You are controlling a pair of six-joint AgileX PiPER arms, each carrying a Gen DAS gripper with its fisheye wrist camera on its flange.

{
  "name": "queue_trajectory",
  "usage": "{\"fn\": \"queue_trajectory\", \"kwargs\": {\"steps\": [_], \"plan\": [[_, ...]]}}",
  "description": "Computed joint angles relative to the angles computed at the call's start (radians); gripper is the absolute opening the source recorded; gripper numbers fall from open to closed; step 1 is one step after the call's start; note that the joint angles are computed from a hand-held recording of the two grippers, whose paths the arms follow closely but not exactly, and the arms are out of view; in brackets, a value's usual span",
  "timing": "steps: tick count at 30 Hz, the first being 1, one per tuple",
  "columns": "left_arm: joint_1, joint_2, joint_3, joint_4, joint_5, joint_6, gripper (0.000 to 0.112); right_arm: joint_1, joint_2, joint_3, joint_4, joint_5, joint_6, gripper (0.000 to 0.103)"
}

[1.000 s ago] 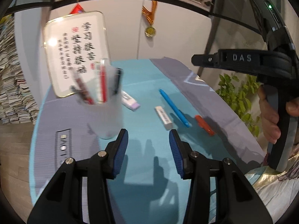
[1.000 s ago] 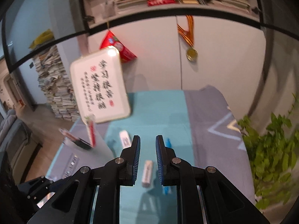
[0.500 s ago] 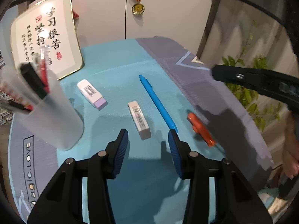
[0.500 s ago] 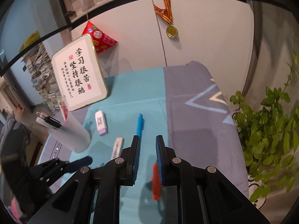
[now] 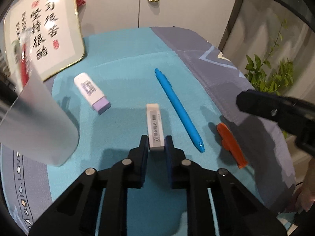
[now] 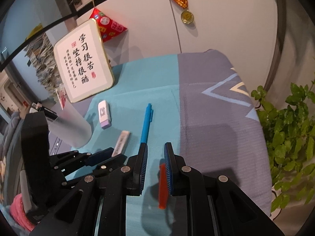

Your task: Organize stationery

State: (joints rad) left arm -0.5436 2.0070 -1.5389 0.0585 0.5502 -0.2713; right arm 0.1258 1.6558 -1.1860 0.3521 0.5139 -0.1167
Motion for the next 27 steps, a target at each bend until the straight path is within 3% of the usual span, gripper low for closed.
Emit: {"fn": "queue_trajectory", "kwargs": {"steps": [4,8,19,21,22,27], "plan": [[0.011,-0.074,0.098,-0.023,-0.042,0.035,0.015,0.027,0.027,-0.02,-0.031,0.022,0.021,0.019],[0.021,-0.179,0.231,-0.041,-0.102,0.084,0.014,0.059,0.057,-0.043,-0.048,0.039,0.041,0.035],[0.06,-0.308,0.374,-0.149,-0.201,0.203,0.014,0.156,0.169,-0.136,-0.294,0.13,0.259,0.035],[0.067,-0.318,0.381,-0.169,-0.205,0.219,0.014,0.171,0.17,-0.129,-0.344,0.119,0.301,0.026],[0.071,-0.321,0.384,-0.181,-0.206,0.23,0.014,0.175,0.172,-0.131,-0.35,0.127,0.304,0.014],[0.084,-0.358,0.401,-0.201,-0.203,0.249,0.014,0.175,0.119,-0.088,-0.311,0.121,0.241,0.009]]}}
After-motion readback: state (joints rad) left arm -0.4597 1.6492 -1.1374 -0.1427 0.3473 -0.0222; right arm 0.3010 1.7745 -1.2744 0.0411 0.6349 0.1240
